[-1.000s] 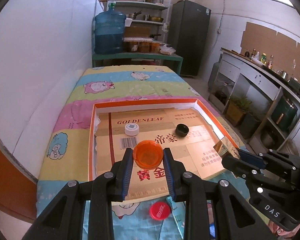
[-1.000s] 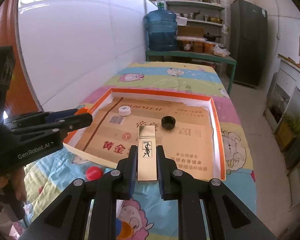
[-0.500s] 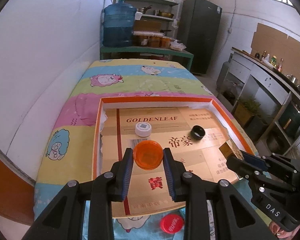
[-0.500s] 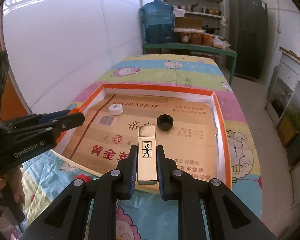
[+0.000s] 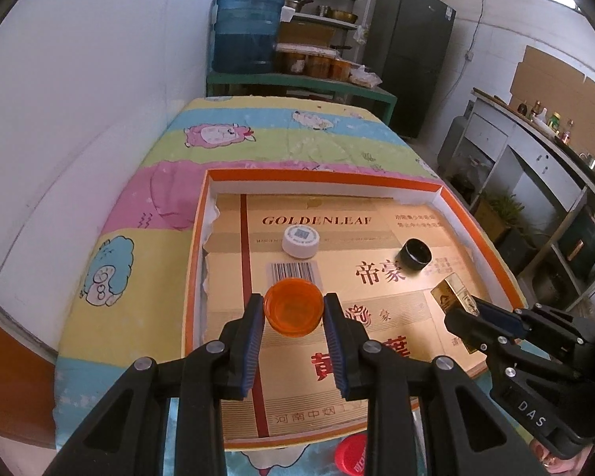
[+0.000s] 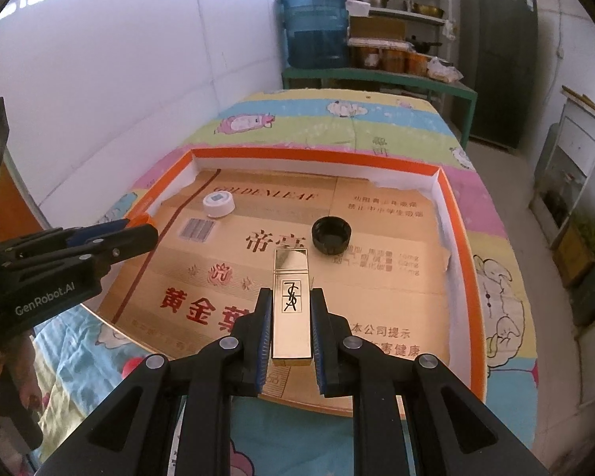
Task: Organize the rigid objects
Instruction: 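Carry the gold box and orange cap over into the cardboard box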
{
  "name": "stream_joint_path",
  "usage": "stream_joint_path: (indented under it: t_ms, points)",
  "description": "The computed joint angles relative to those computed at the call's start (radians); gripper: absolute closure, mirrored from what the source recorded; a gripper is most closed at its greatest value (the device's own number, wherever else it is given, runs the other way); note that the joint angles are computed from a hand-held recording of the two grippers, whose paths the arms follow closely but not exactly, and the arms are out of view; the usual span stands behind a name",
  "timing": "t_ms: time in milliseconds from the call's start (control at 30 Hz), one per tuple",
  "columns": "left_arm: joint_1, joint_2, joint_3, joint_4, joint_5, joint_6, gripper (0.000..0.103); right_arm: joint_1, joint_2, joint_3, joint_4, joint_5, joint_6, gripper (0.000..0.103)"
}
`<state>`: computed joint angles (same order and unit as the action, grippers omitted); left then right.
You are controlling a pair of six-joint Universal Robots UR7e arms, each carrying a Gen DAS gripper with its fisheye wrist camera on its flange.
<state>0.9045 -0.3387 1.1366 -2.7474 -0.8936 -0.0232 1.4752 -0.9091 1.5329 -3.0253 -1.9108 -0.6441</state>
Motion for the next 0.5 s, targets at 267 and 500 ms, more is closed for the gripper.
stream_joint_path:
  t_ms: [267,500]
  points:
    - [0.009,0.015,-0.025,0.04,0.001,-0.011,0.072,0.001,0.031,-0.042,0.034,-0.012,0.004,0.085]
    - [0.019,0.033,-0.053,0.088,-0.002,-0.019,0.072,0.001,0.053,-0.066,0.048,-0.028,0.001,0.085]
